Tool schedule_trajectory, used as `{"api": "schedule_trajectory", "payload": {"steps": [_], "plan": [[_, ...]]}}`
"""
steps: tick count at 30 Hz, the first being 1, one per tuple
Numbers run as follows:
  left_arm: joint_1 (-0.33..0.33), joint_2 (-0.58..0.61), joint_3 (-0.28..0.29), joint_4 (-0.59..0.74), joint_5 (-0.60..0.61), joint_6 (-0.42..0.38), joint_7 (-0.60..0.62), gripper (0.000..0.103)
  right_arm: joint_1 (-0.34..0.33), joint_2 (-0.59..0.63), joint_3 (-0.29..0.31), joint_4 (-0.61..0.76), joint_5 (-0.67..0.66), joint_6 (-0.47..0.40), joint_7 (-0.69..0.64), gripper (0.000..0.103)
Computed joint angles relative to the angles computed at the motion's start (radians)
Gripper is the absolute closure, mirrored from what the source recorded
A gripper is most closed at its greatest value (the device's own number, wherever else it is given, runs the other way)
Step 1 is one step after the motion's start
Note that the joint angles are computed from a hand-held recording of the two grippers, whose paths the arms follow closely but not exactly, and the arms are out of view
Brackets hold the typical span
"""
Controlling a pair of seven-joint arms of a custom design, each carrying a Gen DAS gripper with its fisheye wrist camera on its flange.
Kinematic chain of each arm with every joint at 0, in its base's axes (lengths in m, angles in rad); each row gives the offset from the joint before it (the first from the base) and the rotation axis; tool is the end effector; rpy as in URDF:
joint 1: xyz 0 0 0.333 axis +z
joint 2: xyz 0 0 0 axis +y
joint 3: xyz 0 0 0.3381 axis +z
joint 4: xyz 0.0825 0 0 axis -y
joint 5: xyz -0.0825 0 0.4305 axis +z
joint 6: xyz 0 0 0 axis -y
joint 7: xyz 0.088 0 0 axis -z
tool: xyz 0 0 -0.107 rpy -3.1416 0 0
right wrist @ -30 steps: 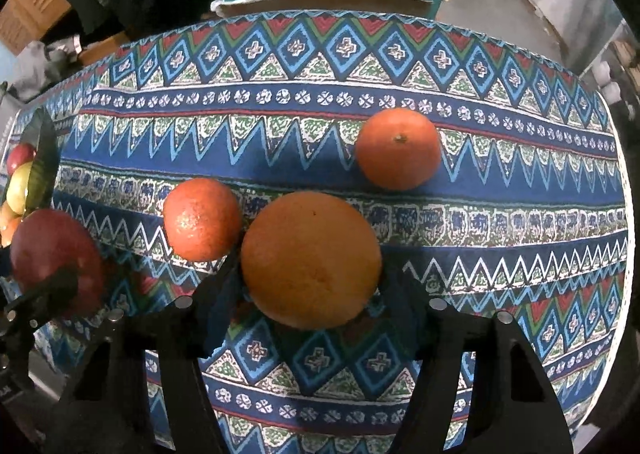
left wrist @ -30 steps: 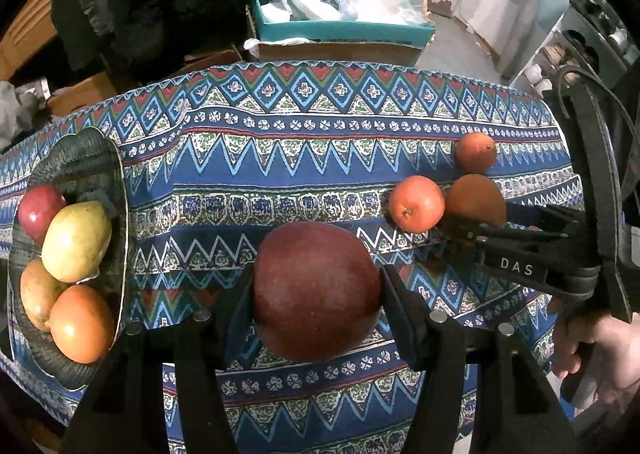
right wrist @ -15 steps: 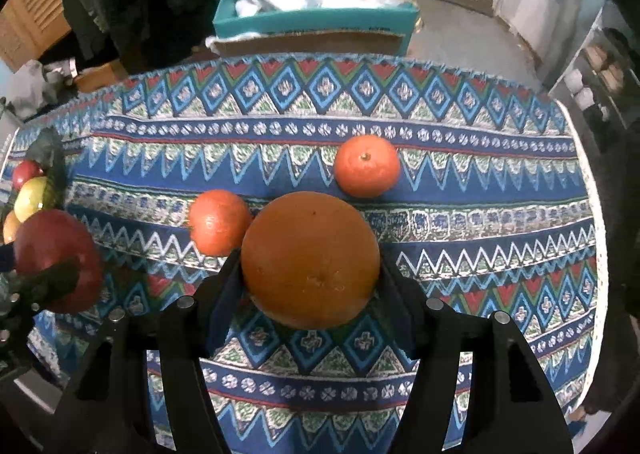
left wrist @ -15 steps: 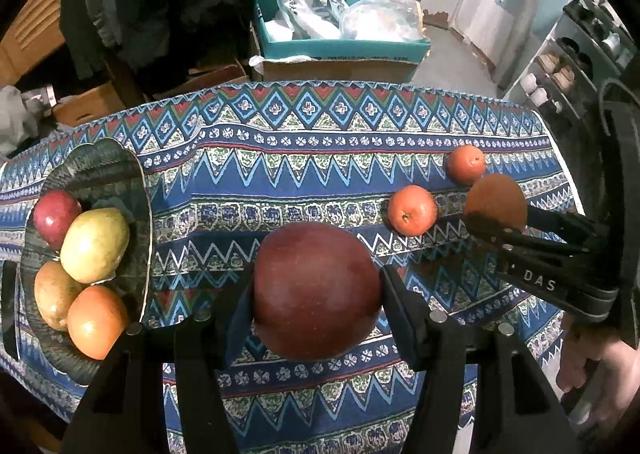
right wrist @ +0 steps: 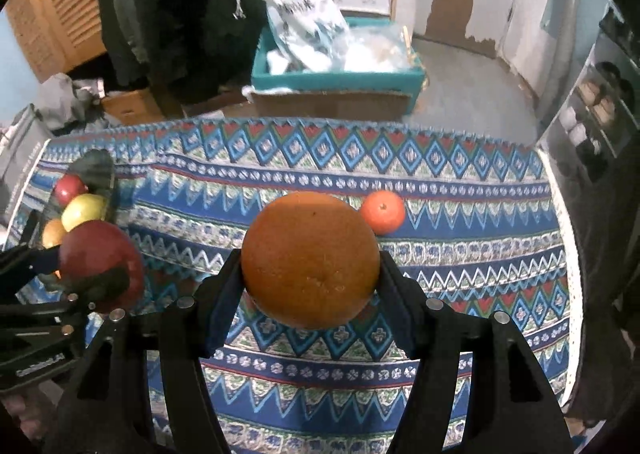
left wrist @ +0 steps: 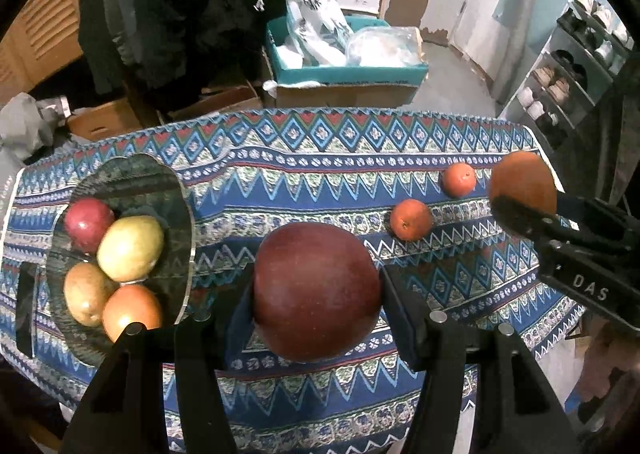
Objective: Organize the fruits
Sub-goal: 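Lift the apple with the left tool while the right tool carries the orange toward the plate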
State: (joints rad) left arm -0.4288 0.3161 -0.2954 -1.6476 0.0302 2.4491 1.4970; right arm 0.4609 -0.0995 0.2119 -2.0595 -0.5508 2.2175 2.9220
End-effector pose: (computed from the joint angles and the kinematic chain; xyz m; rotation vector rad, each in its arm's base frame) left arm 0.5695 -0.4704 0.4953 -1.3223 2.6064 -0.7241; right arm 0.4721 0.3586 0.5130 -1.5125 2.2699 -0.6032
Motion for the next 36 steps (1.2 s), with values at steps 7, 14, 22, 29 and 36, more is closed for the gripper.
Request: {"api": "schedule_trajectory", "payload": {"steps": [7, 14, 22, 29, 36], "plan": [[0.020, -0.042, 0.000, -0.027, -0.022, 0.029, 0.011, 0.042, 0.016, 0.006, 0.015, 0.058, -0.041, -0.059, 0.010, 0.038], [0.037, -0.075, -0.004, -0.052, -0.055, 0.038, 0.046, 0.042, 0.028, 0.009, 0.017, 0.086, -0.074, -0.059, 0.013, 0.038], [0.051, -0.100, 0.000, -0.074, -0.075, 0.064, 0.057, 0.042, 0.038, 0.028, 0.019, 0.130, -0.099, -0.064, 0.011, 0.038], [0.071, -0.109, 0.009, -0.085, -0.091, 0.070, 0.056, 0.042, 0.055, 0.077, 0.008, 0.187, -0.111, -0.052, -0.019, 0.038], [0.089, -0.112, 0.019, -0.091, -0.094, 0.080, 0.048, 0.042, 0.078, 0.145, -0.014, 0.261, -0.114, -0.021, -0.057, 0.038]]}}
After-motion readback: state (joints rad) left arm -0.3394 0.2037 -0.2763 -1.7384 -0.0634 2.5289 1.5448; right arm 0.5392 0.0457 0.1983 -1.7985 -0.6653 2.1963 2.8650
